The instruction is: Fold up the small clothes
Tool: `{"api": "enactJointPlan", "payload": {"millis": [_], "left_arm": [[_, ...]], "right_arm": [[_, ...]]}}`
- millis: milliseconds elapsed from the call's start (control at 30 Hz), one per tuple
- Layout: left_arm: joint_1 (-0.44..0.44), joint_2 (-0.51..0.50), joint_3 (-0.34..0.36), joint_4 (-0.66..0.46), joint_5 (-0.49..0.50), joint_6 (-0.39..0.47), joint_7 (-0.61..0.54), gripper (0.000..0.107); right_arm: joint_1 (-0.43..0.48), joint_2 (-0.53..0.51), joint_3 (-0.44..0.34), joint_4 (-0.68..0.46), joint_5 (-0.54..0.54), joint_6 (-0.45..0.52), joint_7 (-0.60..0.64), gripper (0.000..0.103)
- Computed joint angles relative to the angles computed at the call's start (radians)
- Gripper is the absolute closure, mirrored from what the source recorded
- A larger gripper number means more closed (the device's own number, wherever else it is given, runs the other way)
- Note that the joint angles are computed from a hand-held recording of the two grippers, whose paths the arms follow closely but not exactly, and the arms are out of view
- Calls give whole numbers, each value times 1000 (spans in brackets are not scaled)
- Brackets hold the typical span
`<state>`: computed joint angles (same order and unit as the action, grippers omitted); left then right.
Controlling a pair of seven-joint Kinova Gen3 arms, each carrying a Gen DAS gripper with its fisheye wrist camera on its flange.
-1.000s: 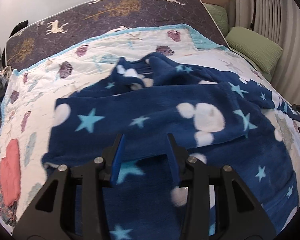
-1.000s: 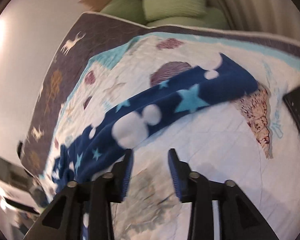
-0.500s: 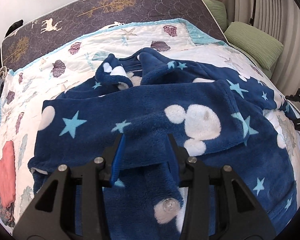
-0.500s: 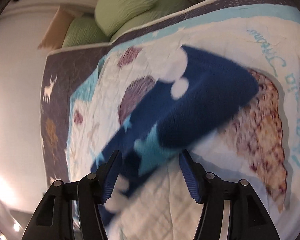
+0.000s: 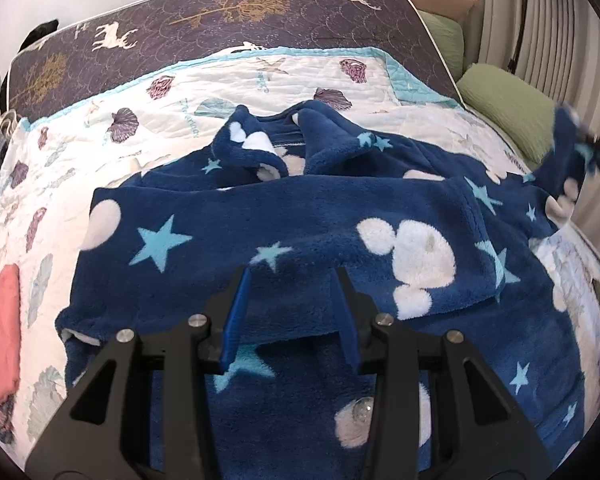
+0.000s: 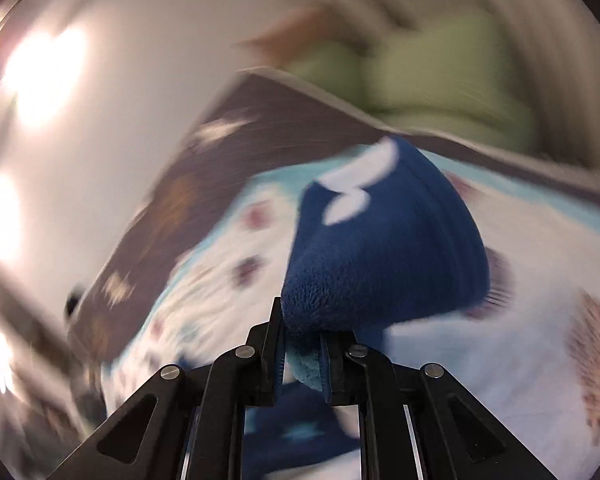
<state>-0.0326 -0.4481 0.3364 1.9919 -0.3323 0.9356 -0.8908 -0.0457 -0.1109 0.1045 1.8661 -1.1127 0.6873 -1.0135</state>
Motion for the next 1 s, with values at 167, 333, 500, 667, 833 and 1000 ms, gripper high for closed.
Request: {"api": "enactJointPlan", "payload": {"millis": [167, 333, 500, 667, 833, 1000], "left_arm": [[11, -59, -87, 32, 60, -17, -34, 64], [22, -127, -191, 71, 147, -21, -117, 61], [64, -153, -272, 88, 255, -66, -231, 51], [128, -81, -329, 79, 400, -87, -334, 49], [120, -1, -282, 71, 440, -97, -326, 93], [82, -89, -288, -34, 428, -93, -374, 97]], "right_arm": [[-210, -106, -134, -3, 116, -13, 133, 72], [-304, -13, -237, -44, 308, 154, 36, 54], [-301, -73, -174, 25, 324, 145, 14, 54], [-264, -131, -144, 47, 443, 71, -134, 52], [-185, -142, -168, 48, 634, 37, -325, 49], [-191, -117, -147, 42, 694, 69, -400, 48]]}}
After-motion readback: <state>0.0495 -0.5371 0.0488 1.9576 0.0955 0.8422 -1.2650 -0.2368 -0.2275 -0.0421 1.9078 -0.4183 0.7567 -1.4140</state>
